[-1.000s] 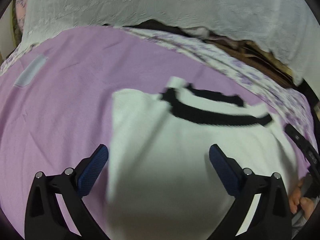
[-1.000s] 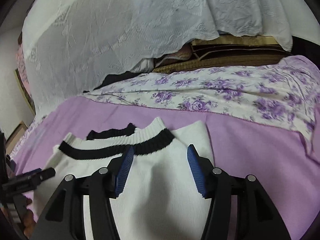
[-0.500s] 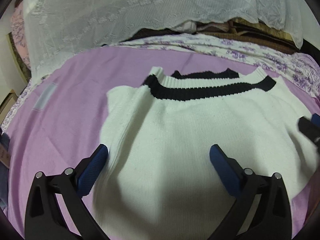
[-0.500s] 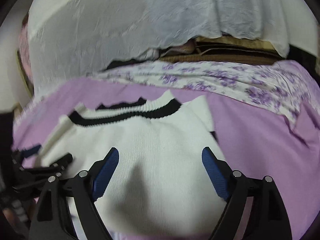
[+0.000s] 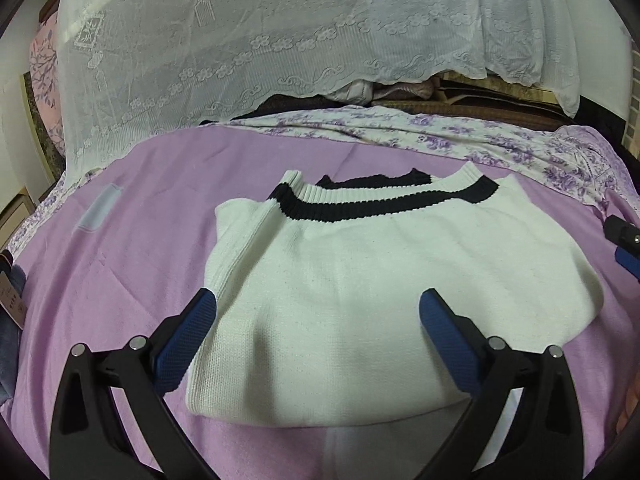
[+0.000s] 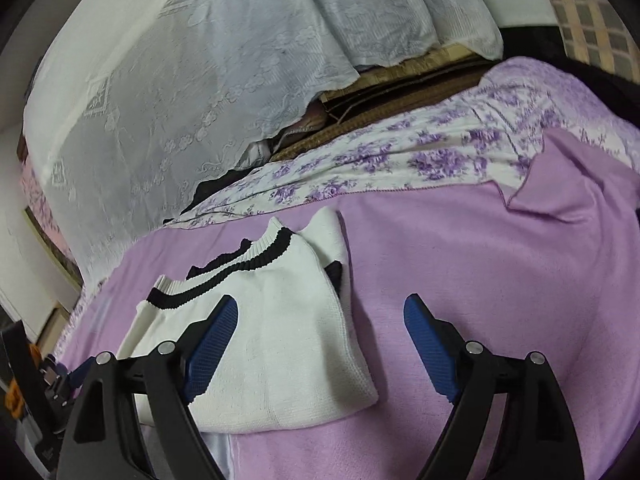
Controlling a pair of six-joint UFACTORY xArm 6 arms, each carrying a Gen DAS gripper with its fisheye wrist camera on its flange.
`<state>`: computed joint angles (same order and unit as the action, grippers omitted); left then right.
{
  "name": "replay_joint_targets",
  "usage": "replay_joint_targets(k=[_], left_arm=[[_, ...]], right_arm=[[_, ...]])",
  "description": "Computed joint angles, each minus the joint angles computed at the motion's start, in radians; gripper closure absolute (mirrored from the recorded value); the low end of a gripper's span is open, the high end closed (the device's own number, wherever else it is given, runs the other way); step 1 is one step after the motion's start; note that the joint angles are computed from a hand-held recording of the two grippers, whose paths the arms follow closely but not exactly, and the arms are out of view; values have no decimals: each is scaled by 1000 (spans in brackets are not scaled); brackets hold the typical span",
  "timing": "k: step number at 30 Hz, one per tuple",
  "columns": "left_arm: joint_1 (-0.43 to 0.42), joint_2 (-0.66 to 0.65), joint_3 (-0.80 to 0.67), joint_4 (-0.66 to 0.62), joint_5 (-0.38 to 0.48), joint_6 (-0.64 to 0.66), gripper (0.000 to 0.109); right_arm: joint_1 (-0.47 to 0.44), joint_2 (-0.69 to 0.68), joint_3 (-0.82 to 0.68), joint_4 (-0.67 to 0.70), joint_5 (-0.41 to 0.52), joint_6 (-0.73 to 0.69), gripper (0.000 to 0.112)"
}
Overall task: Fold small clothes
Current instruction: 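Grasp the sweater side edge with the right tool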
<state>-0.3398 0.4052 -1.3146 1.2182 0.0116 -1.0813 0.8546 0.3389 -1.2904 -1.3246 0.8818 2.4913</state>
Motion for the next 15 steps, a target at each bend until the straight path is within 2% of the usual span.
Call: replay_joint_targets(k=[6, 8, 11, 15], left_arm=[[-27, 21, -43, -172, 11, 148, 9], [-44, 36, -85, -130, 40, 114, 9], [-70, 66, -157, -27, 84, 17, 9], [-100, 129, -229, -98, 119, 81, 9]], right_arm=[[-95, -20, 13, -41, -175, 22, 27], [-125, -18, -14, -14, -209, -58, 26], [-143, -17, -47, 6, -185, -142, 24], [-180, -17, -23, -84, -250, -52, 22]])
